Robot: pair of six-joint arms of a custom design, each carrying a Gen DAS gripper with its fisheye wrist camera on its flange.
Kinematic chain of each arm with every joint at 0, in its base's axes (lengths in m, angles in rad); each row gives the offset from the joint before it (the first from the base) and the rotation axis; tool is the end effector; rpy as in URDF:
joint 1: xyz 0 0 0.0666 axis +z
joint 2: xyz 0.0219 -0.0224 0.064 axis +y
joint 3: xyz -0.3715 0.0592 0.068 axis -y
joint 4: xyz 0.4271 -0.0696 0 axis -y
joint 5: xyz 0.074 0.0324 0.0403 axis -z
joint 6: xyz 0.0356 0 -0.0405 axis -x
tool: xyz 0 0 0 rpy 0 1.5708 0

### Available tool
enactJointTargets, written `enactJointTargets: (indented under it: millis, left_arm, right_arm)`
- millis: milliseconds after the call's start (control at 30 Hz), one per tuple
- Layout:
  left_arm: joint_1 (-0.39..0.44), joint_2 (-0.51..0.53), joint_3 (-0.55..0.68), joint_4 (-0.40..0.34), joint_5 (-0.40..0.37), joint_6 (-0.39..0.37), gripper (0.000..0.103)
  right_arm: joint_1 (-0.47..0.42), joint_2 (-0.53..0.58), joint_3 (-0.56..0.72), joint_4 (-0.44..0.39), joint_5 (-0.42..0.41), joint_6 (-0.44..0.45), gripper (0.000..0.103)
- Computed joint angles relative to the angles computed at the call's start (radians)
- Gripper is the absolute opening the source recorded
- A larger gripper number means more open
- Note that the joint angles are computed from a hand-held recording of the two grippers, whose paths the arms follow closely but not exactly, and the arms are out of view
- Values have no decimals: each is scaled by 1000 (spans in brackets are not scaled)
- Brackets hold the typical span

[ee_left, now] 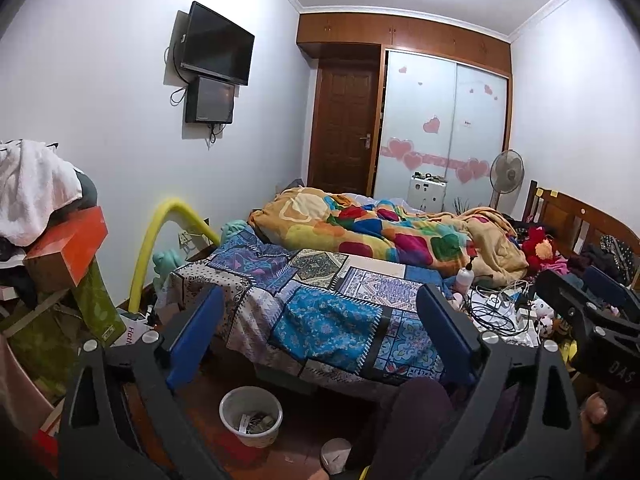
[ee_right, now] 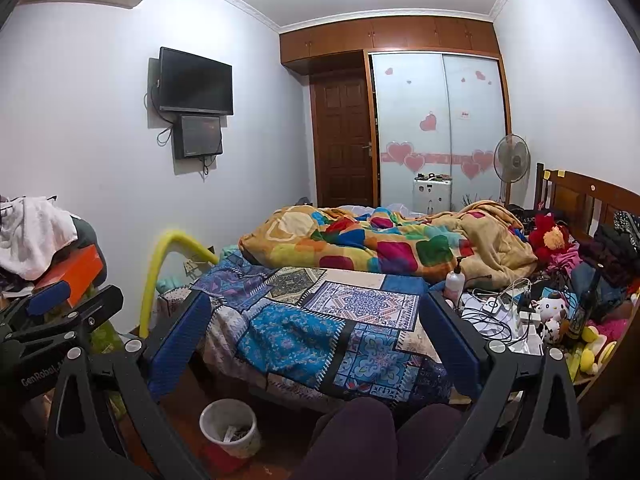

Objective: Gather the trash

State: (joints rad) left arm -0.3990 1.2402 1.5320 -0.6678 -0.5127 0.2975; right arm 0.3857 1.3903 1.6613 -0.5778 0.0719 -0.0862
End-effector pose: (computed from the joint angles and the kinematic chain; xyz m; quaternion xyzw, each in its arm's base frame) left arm 0.4418 -0.1678 0.5882 -0.1019 0.8060 0.0114 0.5830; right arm 0.4995 0.1996 0.5893 -0.0993 0.8005 0.1098 0.5808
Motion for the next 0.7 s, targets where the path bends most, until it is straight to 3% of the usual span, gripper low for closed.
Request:
enactJointTargets:
  millis: [133,700]
  left_arm:
    - [4,-7,-5,2,30,3,97]
    - [1,-10,-16,8,27,-1,97]
  right_arm:
    - [3,-2,-2,0,3,-2,103]
    - [21,8,17,-28,18,-18,103]
